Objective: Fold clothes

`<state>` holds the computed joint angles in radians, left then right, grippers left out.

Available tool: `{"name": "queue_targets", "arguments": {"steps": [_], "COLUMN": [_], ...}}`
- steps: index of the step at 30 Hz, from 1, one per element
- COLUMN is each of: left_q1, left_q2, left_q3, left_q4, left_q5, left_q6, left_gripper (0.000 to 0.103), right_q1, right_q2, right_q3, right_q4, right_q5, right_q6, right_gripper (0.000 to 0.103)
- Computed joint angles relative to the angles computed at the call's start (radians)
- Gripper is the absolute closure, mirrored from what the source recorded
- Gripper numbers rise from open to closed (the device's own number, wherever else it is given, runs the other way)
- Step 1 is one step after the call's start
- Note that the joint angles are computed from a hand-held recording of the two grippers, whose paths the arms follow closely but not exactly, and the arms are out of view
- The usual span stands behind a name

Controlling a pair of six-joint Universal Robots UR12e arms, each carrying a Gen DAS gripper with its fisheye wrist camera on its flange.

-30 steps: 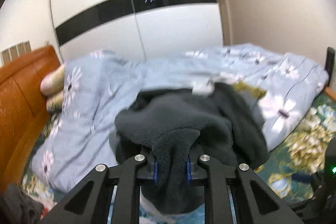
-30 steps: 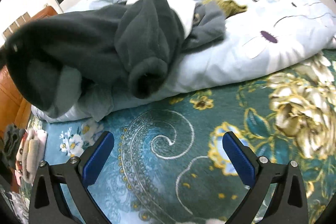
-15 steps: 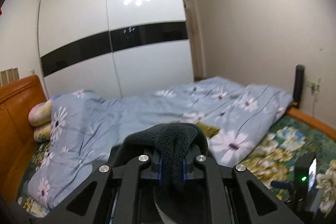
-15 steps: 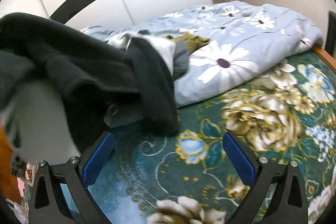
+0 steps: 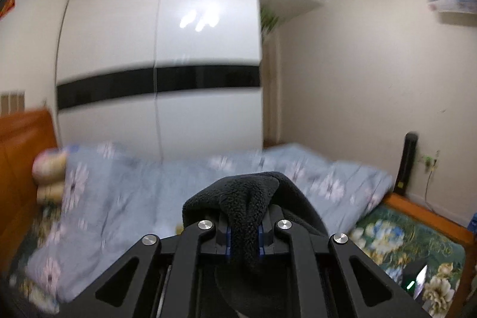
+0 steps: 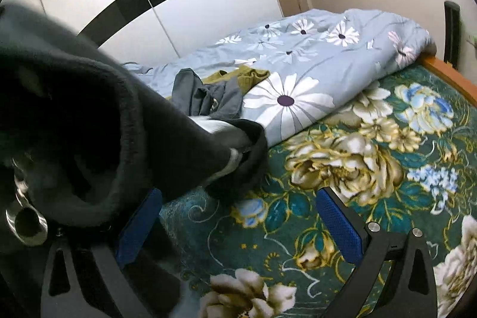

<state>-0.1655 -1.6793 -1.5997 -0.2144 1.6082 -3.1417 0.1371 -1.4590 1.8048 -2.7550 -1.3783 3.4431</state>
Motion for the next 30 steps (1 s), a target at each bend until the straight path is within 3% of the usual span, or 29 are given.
{"name": "queue_targets", "arguments": {"steps": [3, 7, 12, 16, 17, 19, 20, 21, 23, 25, 30], "left_q1": [0.027, 0.067, 0.108, 0.150, 0.156, 0.165, 0.172, 0.179, 0.193, 0.202, 0.218], "left_q2": [0.007, 0.006, -0.005, -0.009, -0.009, -0.012, -0.011, -0.008, -0.003, 0.005, 0.045], "left_q3": [-0.037, -0.086, -0.133, -0.158, -0.161, -0.163, -0.162, -0.167, -0.177, -0.187, -0.236], "left_q4": [-0.132, -0.298, -0.370, -0.384, -0.392, -0.409, -0.417, -0.418, -0.414, -0.410, -0.387], "left_q5": [0.032, 0.058, 0.070, 0.034, 0.034, 0.028, 0.017, -0.002, -0.035, -0.056, -0.112], "left_q6": [-0.035, -0.122, -0.230, -0.288, -0.288, -0.290, -0.295, -0.305, -0.326, -0.335, -0.352], "left_gripper": [0.090, 0.090, 0.088, 0.086, 0.085, 0.081, 0.080, 0.077, 0.067, 0.048, 0.039], "right_q1": [-0.010, -0.035, -0.026, -0.022, -0.020, -0.013, -0.009, -0.005, 0.003, 0.013, 0.037], "right_q2": [0.000, 0.005, 0.016, 0.035, 0.043, 0.063, 0.074, 0.085, 0.107, 0.125, 0.172], "right_q3": [0.013, 0.035, 0.025, 0.004, -0.007, -0.035, -0.050, -0.065, -0.095, -0.115, -0.161], "right_q4": [0.026, 0.034, 0.070, 0.112, 0.138, 0.201, 0.235, 0.269, 0.330, 0.364, 0.428], "right_q5": [0.036, 0.147, 0.153, 0.132, 0.125, 0.124, 0.127, 0.129, 0.135, 0.158, 0.176], "right_q6": [0.010, 0.019, -0.102, -0.113, -0.125, -0.161, -0.182, -0.204, -0.246, -0.290, -0.333], "right_gripper": [0.000, 0.000, 0.000, 0.001, 0.008, 0.033, 0.054, 0.059, 0.059, 0.059, 0.059]}}
